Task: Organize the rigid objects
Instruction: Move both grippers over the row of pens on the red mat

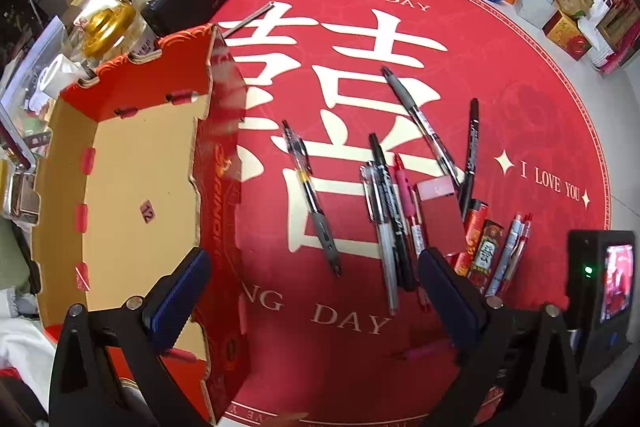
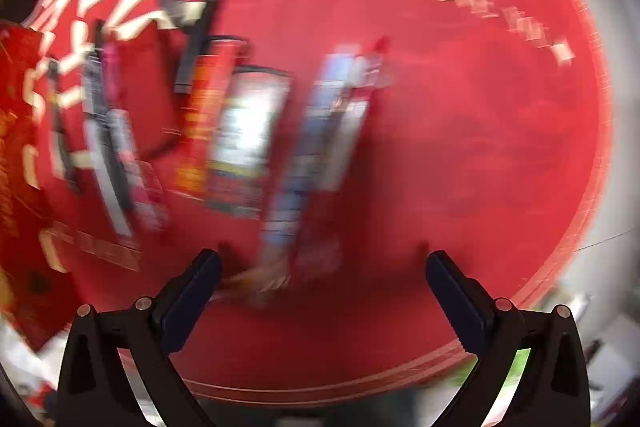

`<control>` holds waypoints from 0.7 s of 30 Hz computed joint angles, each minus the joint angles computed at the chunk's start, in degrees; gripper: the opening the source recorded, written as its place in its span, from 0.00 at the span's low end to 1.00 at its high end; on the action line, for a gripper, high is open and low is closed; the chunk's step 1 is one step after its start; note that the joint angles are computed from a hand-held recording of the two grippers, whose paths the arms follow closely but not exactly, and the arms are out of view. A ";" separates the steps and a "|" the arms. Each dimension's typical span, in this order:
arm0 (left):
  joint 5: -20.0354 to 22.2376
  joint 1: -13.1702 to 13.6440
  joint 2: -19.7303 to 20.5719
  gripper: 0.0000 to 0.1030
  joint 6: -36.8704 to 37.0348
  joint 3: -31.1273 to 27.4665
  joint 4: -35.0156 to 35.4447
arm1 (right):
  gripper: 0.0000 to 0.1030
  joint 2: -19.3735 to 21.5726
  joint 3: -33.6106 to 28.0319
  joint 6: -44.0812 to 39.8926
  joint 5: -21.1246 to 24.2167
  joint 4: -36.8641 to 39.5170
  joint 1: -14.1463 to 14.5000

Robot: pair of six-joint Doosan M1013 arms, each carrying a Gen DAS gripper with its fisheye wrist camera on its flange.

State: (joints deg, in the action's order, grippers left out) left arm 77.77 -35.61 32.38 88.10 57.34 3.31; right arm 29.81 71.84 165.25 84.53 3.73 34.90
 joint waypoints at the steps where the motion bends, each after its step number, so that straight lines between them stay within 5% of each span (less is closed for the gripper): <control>1: 0.08 -0.08 -0.07 1.00 0.09 0.21 -0.30 | 1.00 -0.81 1.06 -1.31 -0.21 -1.18 0.17; 3: -0.07 -0.39 -0.27 1.00 0.35 0.81 -0.74 | 1.00 -2.45 2.88 -2.12 -0.30 -3.23 0.34; 10: 1.85 -0.97 0.35 1.00 -2.81 0.44 -1.43 | 1.00 -10.09 11.95 8.63 -13.61 1.96 -0.80; 21: 3.60 -0.72 2.83 1.00 -7.49 -2.96 -0.56 | 1.00 -8.59 8.47 6.57 -11.19 1.54 -2.29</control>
State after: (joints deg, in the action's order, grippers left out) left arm 81.37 -36.33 35.21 80.62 54.38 2.75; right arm 21.23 80.32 171.82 73.35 5.26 32.62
